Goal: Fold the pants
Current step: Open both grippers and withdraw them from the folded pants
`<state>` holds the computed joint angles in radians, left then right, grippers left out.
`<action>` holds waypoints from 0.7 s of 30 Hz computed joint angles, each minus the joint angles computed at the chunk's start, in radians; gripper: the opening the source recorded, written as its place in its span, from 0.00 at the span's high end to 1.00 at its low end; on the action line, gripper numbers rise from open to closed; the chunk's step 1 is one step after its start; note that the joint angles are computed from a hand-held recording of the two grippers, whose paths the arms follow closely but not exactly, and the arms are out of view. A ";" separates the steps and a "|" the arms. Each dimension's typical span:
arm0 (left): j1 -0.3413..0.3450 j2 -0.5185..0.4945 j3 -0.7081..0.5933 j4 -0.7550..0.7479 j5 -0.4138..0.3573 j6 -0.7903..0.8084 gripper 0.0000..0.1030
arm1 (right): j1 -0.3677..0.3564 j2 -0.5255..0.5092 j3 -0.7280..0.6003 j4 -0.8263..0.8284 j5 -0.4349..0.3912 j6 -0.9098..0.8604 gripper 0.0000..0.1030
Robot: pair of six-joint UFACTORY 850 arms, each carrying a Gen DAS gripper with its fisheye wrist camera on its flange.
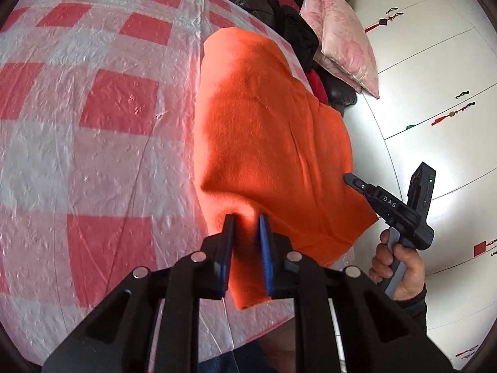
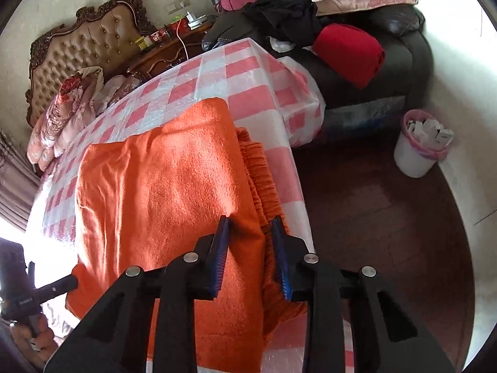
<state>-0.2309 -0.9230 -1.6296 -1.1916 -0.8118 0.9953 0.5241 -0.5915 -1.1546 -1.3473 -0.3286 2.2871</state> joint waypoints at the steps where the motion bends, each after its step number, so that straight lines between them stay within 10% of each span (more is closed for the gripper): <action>1: 0.002 0.029 0.038 -0.004 0.033 0.023 0.70 | 0.017 -0.001 -0.010 0.087 -0.052 -0.084 0.63; 5: -0.032 0.165 0.181 -0.159 0.221 0.286 0.59 | 0.133 -0.020 -0.076 0.184 -0.398 -0.236 0.37; 7: -0.067 0.199 0.213 -0.220 0.329 0.401 0.58 | 0.162 -0.031 -0.098 0.165 -0.444 -0.267 0.22; 13: -0.138 0.192 0.268 0.017 0.503 0.232 0.61 | 0.195 -0.121 -0.191 0.338 -0.543 -0.450 0.20; 18: -0.176 0.396 0.459 -0.443 0.672 0.714 0.49 | 0.267 -0.058 -0.171 0.349 -0.594 -0.261 0.18; 21: -0.165 0.500 0.558 -0.757 0.608 1.016 0.30 | 0.336 -0.048 -0.208 0.381 -0.683 -0.242 0.17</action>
